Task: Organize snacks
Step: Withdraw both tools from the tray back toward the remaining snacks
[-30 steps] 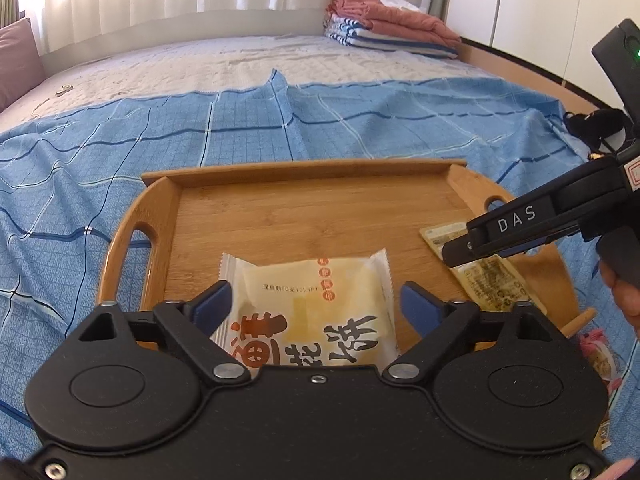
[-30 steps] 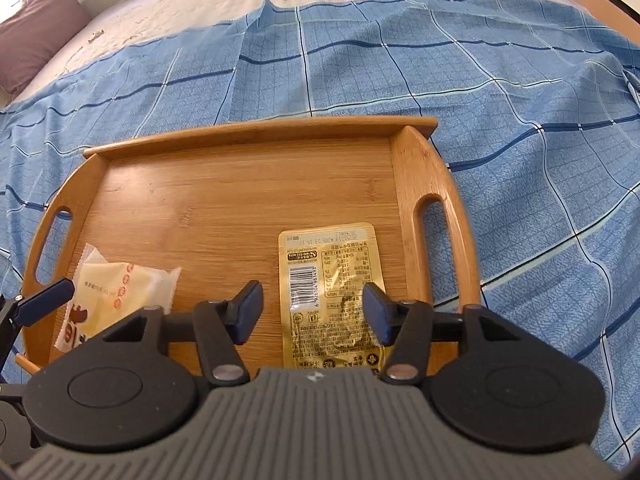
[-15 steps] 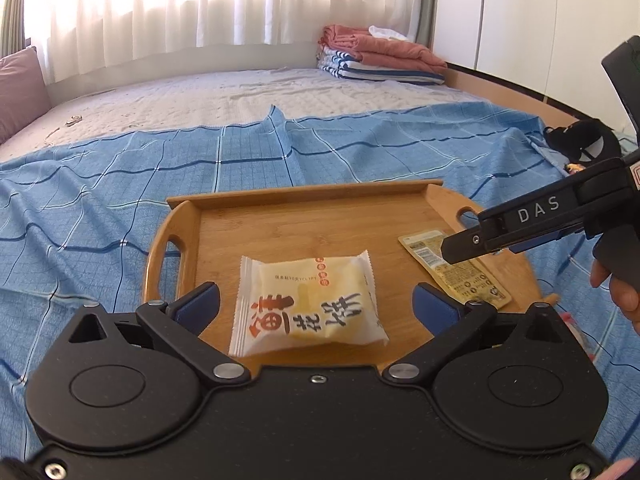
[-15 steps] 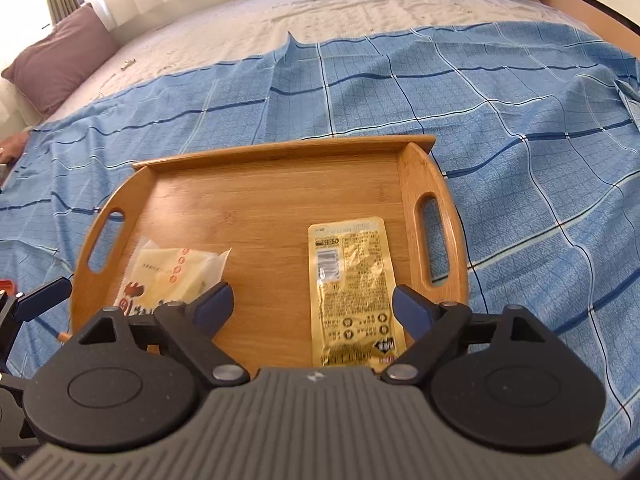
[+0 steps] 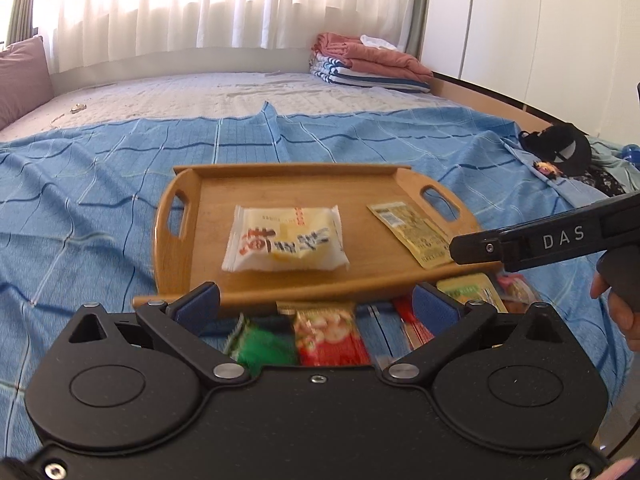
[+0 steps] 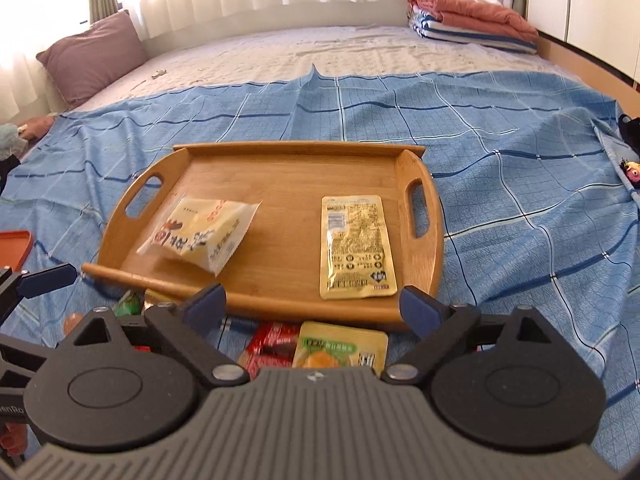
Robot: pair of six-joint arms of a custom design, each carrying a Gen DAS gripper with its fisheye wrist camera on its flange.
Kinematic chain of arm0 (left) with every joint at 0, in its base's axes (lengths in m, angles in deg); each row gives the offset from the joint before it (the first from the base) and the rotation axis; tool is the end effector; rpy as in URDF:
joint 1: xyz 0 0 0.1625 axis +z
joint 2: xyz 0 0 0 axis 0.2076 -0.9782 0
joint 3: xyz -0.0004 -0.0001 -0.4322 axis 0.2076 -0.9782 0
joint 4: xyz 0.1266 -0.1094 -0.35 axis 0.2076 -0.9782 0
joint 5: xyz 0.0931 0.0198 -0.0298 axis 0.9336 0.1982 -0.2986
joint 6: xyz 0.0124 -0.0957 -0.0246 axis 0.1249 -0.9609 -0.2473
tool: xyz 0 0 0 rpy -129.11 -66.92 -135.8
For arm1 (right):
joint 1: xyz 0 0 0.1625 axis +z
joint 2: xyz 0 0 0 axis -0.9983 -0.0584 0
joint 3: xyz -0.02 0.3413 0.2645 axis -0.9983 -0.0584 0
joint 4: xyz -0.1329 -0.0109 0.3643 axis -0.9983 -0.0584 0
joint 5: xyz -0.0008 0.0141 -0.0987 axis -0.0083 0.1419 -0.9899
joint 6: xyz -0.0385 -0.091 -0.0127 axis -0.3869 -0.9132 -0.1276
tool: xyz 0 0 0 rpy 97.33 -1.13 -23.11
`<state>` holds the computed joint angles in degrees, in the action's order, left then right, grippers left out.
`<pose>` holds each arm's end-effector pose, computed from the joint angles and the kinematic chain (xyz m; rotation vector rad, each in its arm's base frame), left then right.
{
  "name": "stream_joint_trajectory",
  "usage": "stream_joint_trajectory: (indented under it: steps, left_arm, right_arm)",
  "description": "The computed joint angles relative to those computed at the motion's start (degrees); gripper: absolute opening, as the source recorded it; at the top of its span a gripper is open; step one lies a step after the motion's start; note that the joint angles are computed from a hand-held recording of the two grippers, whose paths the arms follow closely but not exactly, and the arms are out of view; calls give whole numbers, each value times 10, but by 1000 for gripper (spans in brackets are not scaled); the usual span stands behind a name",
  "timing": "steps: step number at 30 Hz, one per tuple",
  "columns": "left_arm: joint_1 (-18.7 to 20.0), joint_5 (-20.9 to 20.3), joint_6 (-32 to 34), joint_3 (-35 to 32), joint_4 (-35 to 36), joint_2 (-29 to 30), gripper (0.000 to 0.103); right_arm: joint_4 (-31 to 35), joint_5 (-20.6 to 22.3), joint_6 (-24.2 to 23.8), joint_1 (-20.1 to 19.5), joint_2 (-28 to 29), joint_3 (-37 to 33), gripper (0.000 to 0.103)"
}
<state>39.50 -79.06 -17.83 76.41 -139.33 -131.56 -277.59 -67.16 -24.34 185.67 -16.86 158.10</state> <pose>-0.2879 -0.6457 0.1431 1.1176 2.4293 -0.8571 0.1610 -0.5820 0.2703 0.1293 -2.1922 1.0317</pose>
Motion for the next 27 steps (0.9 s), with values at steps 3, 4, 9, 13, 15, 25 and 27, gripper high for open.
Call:
stream_joint_trajectory:
  steps: [3,4,9,13,15,25,27]
  left_arm:
    - [-4,4,-1,37,-18,-17,103]
    - [-5,4,1,48,-25,-22,103]
    - [-11,15,-4,96,-68,-40,103]
    - [-12,17,-20,127,-89,-53,103]
    - [-14,21,-26,141,-97,-57,103]
    - [-21,42,-42,203,-128,-67,103]
    - [-23,45,-47,215,-132,-68,103]
  right_arm:
    - [-53,0,-25,6,4,31,98]
    - [-68,1,-32,8,5,40,99]
    - [-159,4,-73,19,16,77,100]
    - [-215,16,-92,22,19,104,101]
    - [-234,18,-98,22,19,117,101]
    - [-308,10,-97,15,29,167,101]
    - [-314,8,-93,10,31,175,101]
